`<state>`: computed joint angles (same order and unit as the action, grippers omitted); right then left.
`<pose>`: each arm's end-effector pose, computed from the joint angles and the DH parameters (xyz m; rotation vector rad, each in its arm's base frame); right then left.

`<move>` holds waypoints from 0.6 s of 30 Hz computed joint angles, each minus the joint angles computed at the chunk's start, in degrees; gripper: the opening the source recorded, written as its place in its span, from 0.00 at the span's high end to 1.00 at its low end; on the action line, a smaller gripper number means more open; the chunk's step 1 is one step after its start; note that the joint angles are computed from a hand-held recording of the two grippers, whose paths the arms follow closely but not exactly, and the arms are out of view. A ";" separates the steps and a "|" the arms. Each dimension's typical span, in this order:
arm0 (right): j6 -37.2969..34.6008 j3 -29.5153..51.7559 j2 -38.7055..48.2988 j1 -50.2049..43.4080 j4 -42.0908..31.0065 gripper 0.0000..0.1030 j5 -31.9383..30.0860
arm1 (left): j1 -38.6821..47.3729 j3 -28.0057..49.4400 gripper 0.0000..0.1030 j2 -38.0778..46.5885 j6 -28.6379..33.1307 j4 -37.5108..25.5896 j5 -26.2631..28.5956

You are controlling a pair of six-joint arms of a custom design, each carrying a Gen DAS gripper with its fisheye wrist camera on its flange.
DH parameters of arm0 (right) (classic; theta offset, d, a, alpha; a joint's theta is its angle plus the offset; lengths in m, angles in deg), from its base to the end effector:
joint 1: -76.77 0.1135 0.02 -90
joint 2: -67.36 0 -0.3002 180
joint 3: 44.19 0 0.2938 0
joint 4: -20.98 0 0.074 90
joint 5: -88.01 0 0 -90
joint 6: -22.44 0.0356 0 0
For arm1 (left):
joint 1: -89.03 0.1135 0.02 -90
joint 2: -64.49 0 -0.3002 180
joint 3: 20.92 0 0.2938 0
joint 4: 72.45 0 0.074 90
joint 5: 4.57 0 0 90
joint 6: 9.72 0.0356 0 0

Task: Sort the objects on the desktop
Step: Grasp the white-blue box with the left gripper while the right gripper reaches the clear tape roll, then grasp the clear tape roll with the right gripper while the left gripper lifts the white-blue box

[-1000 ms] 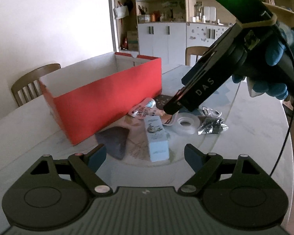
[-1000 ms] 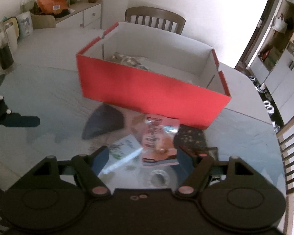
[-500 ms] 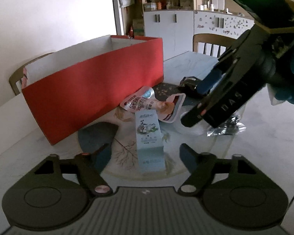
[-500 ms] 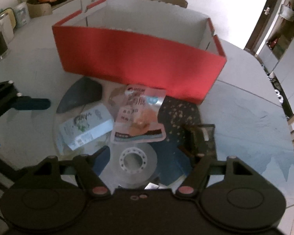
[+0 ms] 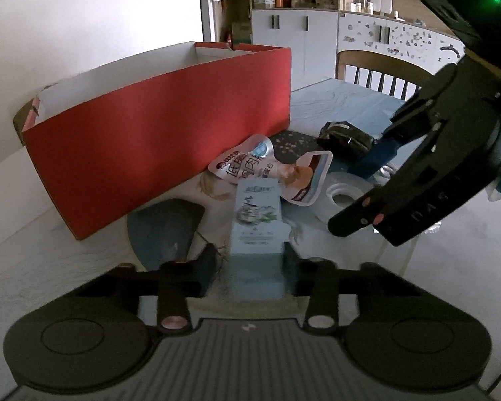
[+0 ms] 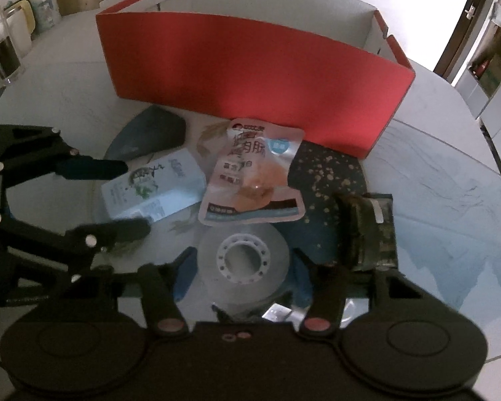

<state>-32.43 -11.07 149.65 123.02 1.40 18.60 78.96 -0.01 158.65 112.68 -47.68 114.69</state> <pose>0.1548 0.1436 0.0887 -0.1656 2.6264 -0.0406 0.1900 -0.0514 0.0529 1.0488 2.0685 -0.4217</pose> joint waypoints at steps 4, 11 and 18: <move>1.77 0.02 -1.32 0.72 -1.85 0.43 0.96 | 1.65 -0.01 0.73 -1.71 1.41 -2.42 1.11; 6.57 1.59 -8.35 4.07 -10.97 0.43 4.45 | 7.20 0.29 0.73 -15.89 7.03 -18.85 5.32; 7.85 6.75 -15.54 6.93 -20.92 0.43 9.18 | 11.87 4.26 0.73 -33.00 11.04 -39.83 8.51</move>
